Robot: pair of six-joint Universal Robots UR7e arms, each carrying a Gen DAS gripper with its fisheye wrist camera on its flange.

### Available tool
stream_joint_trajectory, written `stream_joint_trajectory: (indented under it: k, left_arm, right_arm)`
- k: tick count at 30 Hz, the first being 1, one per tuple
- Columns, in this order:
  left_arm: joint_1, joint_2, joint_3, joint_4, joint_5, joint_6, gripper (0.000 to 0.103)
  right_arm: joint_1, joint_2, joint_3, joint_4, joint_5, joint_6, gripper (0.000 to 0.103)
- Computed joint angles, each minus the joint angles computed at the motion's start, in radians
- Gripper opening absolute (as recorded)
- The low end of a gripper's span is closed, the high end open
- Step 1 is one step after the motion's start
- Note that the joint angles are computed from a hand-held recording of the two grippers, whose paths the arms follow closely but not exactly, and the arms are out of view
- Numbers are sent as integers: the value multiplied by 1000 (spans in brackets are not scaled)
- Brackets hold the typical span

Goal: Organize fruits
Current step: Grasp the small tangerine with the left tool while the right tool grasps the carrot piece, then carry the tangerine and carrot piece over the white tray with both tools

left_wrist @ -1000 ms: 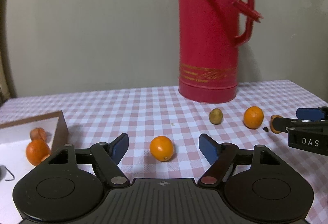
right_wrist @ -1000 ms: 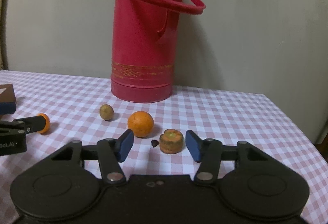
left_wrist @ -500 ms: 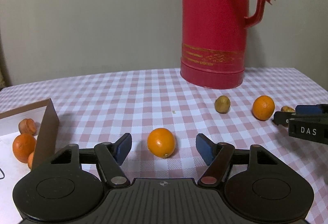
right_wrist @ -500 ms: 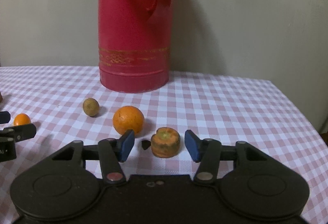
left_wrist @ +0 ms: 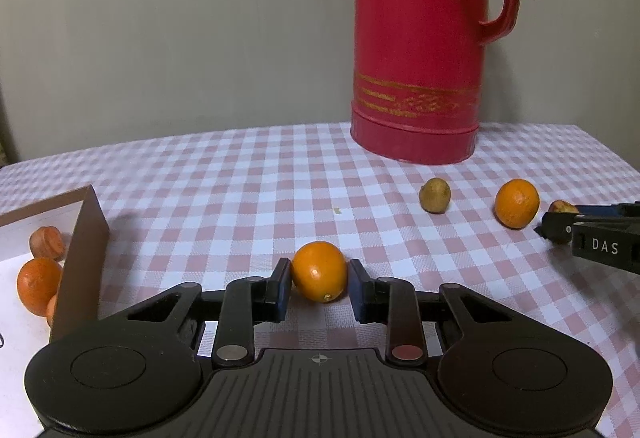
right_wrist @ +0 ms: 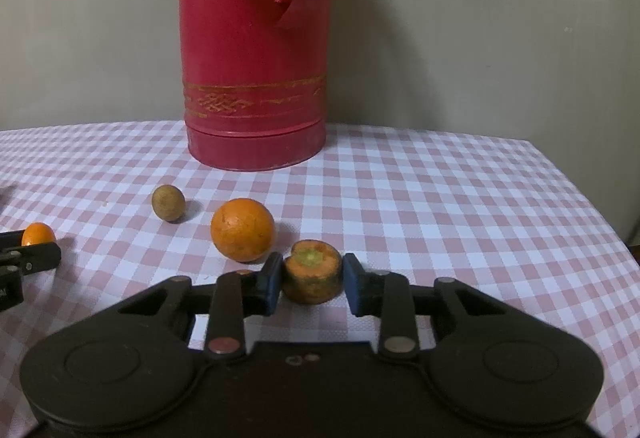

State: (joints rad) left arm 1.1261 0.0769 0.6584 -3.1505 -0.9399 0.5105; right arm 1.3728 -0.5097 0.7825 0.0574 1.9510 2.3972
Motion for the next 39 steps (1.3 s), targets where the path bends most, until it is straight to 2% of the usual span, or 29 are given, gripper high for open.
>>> stream_joint_trajectory:
  k: [4,9,19,24,33,39]
  left_arm:
    - [-3,-8,25,-33,-3,20,30]
    - [-7,-54,122,-87,-15,15,30]
    - [-36,-186,403,-295,-54,50,30]
    - [-43,-243,532,-375,-46,56,30]
    - [-46,-333,728,-518,-35,76,30]
    - [-49,-382,831,-607,-10,99,30]
  right_arm:
    - [0,-11,19,-10,2,3,23]
    - [3,-42,84,-52,7,-4,23]
    - [25,-205,394,-270,-48,-27,23]
    - [35,-260,512,-345,-57,-34,23]
    - [46,-331,698,-438,-91,-54,23]
    - [58,-351,759,-439,-99,-49,23]
